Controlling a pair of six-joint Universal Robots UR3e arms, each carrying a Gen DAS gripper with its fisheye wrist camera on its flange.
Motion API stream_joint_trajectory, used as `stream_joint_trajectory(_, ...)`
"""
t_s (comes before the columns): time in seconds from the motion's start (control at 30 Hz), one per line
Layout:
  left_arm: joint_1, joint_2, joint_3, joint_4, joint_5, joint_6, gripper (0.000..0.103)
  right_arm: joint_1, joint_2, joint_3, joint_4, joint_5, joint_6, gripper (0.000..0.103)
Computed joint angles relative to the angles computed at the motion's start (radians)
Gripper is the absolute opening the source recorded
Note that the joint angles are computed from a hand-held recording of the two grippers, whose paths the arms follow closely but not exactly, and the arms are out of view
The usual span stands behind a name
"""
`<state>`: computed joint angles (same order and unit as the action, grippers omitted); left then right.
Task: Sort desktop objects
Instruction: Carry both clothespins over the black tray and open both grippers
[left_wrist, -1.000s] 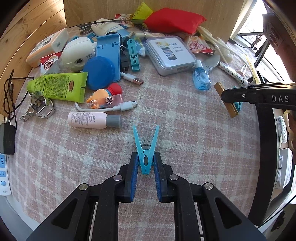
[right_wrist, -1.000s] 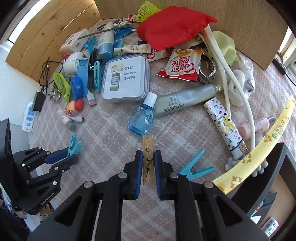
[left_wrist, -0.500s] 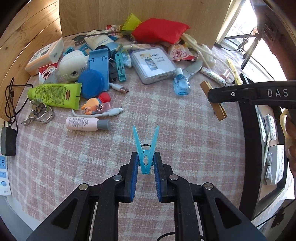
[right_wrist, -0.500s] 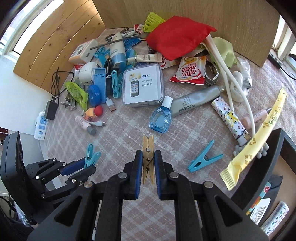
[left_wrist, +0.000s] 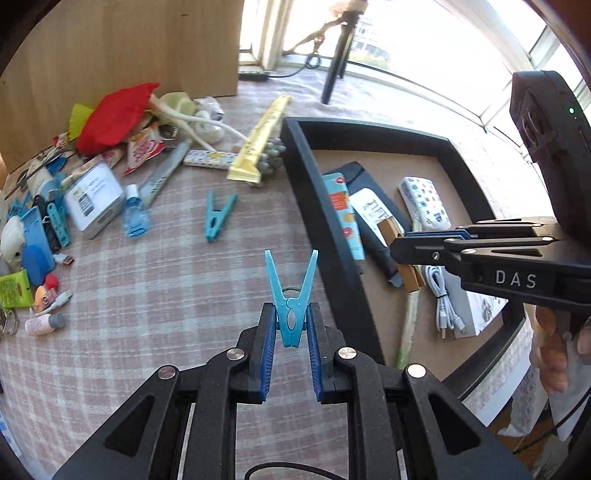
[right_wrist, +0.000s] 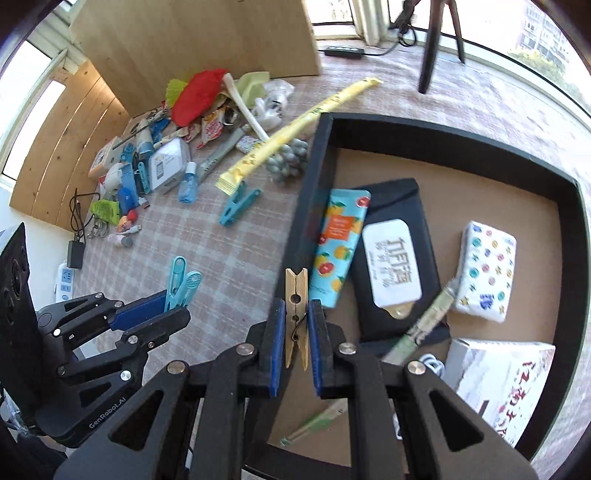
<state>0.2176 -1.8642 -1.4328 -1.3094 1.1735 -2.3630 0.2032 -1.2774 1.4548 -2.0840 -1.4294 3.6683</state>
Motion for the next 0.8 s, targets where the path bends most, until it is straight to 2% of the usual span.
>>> stream_joint_trajectory(0.17,-0.114,0.032,-0.061,0.022,0.012,0.028,0.015,-0.061,-0.198,0.327,-0.107,0.012,0.076,0.013)
stream_joint_trajectory(0.33,-0.183,0.068,-0.130,0.055,0.040,0.052,0.015,-0.094,-0.280,0.473,-0.168,0.027,0.110,0.013)
stream_joint_trajectory(0.8,-0.208,0.061,-0.139,0.046,0.048,0.065,0.016,-0.081,-0.259,0.468,-0.164,0.014,0.114,0.013)
